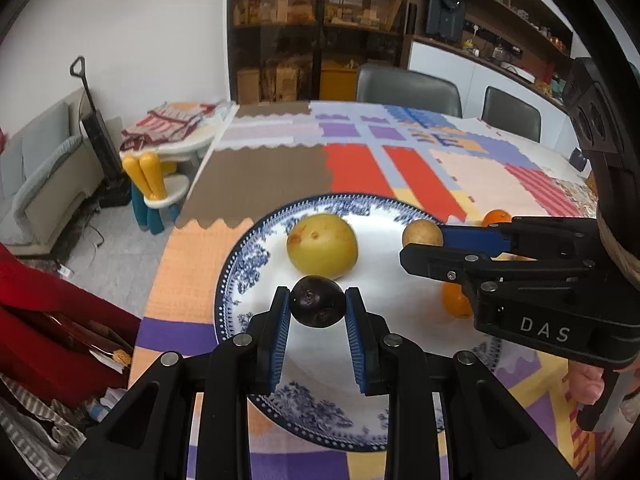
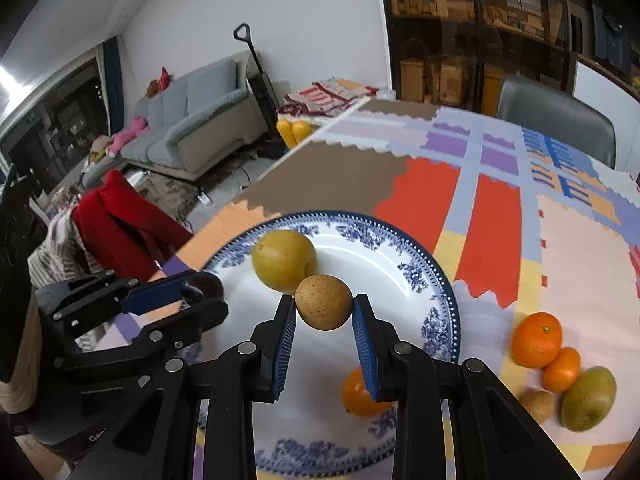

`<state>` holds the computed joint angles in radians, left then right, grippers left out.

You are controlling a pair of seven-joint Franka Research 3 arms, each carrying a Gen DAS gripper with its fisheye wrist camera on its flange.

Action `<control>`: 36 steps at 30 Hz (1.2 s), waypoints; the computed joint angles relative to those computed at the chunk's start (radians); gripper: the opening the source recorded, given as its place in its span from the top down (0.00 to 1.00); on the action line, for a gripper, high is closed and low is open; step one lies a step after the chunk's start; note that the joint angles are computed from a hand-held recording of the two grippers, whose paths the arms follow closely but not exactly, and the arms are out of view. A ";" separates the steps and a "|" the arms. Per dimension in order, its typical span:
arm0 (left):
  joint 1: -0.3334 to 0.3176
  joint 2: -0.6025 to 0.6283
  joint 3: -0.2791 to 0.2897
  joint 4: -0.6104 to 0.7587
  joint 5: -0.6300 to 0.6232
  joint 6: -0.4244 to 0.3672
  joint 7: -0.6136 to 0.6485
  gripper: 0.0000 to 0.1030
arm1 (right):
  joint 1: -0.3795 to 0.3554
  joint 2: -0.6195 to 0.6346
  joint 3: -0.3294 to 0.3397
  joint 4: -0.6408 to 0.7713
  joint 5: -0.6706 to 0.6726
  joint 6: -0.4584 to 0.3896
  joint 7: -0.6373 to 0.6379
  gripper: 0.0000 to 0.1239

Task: Organize fruits
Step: 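Carry the plum and the kiwi in both grippers over the plate, then open the left gripper to drop the plum while the right releases the kiwi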

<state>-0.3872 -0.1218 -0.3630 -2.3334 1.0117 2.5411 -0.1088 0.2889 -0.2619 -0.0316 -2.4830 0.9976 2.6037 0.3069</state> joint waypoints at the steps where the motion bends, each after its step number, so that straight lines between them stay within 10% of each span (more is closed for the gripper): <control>1: 0.002 0.005 0.003 -0.001 -0.001 0.006 0.000 0.74 | 0.001 0.014 0.004 0.007 -0.005 0.006 0.006 0.75; 14: 0.006 0.058 0.032 0.015 -0.025 0.047 0.006 0.73 | -0.012 0.100 0.028 0.047 -0.043 0.016 0.051 0.75; 18: 0.000 0.041 0.022 0.018 -0.017 0.002 -0.013 0.53 | -0.018 0.098 0.028 0.051 -0.042 0.006 0.059 0.68; 36: -0.067 -0.060 -0.079 0.072 0.011 -0.198 -0.059 0.46 | -0.014 -0.236 -0.073 -0.139 -0.022 0.056 -0.001 0.60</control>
<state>-0.4541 -0.1821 -0.4423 -2.2613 1.0226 2.3432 -0.1683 0.2750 -0.4981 -0.1046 -2.6221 0.9754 2.6601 0.3054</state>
